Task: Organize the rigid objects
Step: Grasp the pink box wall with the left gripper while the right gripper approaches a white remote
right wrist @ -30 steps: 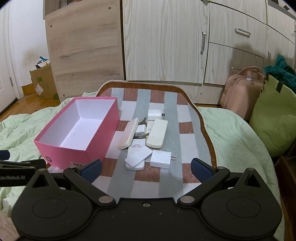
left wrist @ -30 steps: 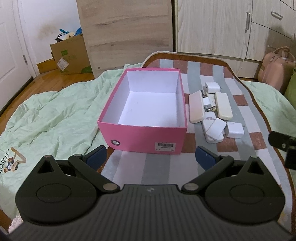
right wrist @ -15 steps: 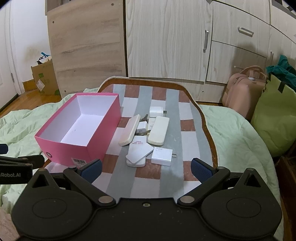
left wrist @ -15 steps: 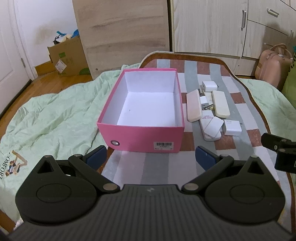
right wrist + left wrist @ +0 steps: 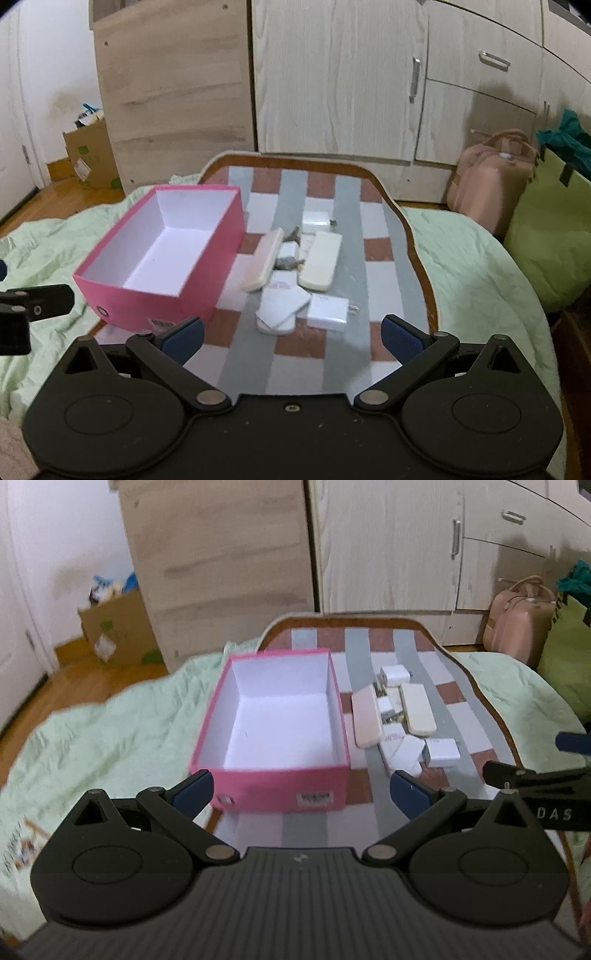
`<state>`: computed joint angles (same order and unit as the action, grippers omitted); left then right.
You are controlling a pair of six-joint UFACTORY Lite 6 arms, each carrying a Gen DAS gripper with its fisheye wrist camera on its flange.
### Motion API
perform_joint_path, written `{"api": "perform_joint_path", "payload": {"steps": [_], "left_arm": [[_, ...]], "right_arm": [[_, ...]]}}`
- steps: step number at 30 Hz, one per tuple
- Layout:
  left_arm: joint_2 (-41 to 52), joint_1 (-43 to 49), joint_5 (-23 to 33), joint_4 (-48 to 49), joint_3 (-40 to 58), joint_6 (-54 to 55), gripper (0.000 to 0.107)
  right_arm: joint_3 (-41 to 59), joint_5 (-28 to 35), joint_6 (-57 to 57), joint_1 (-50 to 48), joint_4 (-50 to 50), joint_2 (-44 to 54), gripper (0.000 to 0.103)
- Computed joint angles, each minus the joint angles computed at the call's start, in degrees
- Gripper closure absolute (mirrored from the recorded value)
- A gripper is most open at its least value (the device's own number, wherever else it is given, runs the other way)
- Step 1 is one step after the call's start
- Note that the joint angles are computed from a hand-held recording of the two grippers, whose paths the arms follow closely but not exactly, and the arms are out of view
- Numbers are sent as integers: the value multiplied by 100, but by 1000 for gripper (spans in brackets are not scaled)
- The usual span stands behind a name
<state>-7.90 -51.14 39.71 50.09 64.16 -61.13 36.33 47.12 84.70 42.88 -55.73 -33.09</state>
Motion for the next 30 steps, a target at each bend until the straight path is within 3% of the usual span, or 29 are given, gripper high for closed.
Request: {"api": "perform_joint_path", "payload": {"steps": [3, 8, 13, 16, 19, 21, 23, 26, 30], "left_arm": [[-81, 151, -244, 364, 10, 66, 4], [53, 948, -928, -1073, 672, 1952, 4], [1002, 1843, -681, -3164, 2234, 4502, 4], [1795, 2264, -332, -3899, 3255, 5343, 4], [2796, 2589, 139, -4228, 4429, 5906, 4], [3681, 2854, 595, -4551, 5537, 6248, 4], [4506, 3106, 995, -4910, 6610, 6536, 4], [5579, 3361, 1288, -5141, 7960, 6748, 4], [6374, 3683, 1352, -5561, 8652, 6938, 4]], "right_arm": [[197, 167, 288, 226, -260, 55, 0], [638, 13, 485, 248, -470, 292, 0], [693, -162, 2207, 123, -2457, 858, 0], [1185, -888, 2332, -580, -2731, 1329, 0], [2095, -2203, 737, -1721, -1168, 1911, 0], [2710, -2568, -463, -2170, 32, 2462, 0], [3463, -2644, -1662, -2525, 1230, 3169, 1], [4646, -2166, -3461, -2870, 2797, 4112, 5], [5446, -1761, -5750, -3481, 4916, 4756, 8]]}}
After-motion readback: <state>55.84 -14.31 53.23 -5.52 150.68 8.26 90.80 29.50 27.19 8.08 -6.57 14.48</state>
